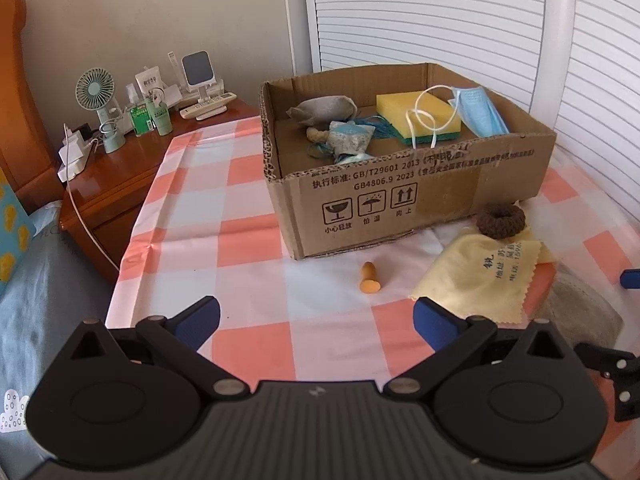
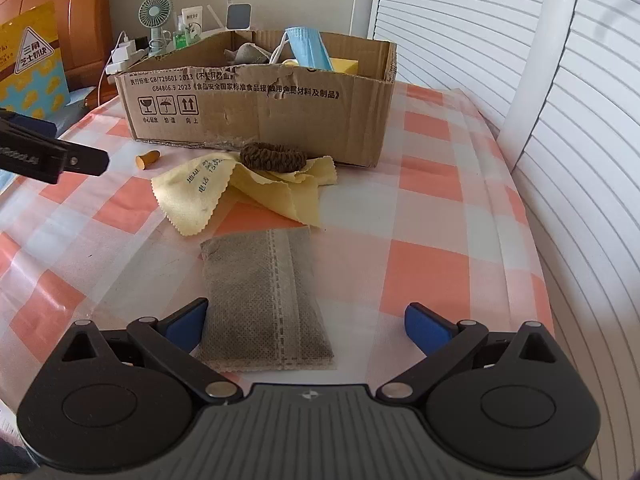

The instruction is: Organize soft objects

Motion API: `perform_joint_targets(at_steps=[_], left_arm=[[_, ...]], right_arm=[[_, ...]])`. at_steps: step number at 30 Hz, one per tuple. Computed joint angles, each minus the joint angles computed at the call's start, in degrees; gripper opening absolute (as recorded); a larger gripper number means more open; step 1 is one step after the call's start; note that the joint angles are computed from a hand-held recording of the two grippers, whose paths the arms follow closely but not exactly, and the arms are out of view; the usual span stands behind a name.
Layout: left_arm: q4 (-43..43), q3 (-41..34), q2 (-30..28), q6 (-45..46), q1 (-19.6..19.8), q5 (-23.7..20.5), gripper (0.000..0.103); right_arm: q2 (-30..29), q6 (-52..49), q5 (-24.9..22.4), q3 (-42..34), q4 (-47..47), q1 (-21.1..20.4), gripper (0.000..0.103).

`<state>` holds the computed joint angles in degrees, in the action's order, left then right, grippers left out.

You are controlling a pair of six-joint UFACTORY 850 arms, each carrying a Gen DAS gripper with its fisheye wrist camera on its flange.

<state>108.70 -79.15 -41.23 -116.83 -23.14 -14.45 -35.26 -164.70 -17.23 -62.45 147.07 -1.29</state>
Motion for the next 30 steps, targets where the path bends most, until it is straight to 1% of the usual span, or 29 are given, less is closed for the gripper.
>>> perform_joint_targets(at_steps=[3,5,8,9,10,12,18,25,29,30], left_arm=[[-8.69,-3.98,-3.11,8.42,0.44,0.78,0.102],[-11.49,-5.94,-4.75,11.16,0.59,0.73,0.102],[-17.99,-8.15,-6.52,17.24,0.73,0.18,0.102],[-18.58,-8.30,-6.70,17.54,0.86,0.45,0.102],[-16.78,-7.95,-6.55,15.44,1.02,0.90,0.102],[-17.32,-7.66,-6.34,15.35,1.15,0.88,0.102],[-17.29,-6.74,-5.75,14.63,1.55,-1.04,0.102],[-18.73,-6.94,-5.80,15.01,1.73,-2.28,0.102],[-13.09,-5.03,-4.55,9.77,1.23,-0.14,0.099],[-10.64,-4.62,-4.34,7.27,1.09,0.46,0.095]], right_arm=[[0.03,-0.39,-1.55,0.53,0.09,-0.29,0.103],[0.06,-0.61,-1.95,0.67,0.13,-0.36,0.103],[0.10,-0.52,-1.92,0.68,0.17,-0.29,0.103],[0.10,-0.53,-1.97,0.70,0.19,-0.30,0.103],[0.12,-0.61,-2.07,0.76,0.32,-0.30,0.103],[0.15,-0.94,-2.41,0.93,0.77,-0.29,0.103],[0.10,-2.81,-3.72,1.43,3.04,-0.23,0.103],[0.07,-2.69,-3.65,1.32,2.96,-0.22,0.103],[0.07,-2.46,-3.60,1.30,2.81,-0.21,0.103],[0.07,-2.46,-3.60,1.30,2.81,-0.21,0.103]])
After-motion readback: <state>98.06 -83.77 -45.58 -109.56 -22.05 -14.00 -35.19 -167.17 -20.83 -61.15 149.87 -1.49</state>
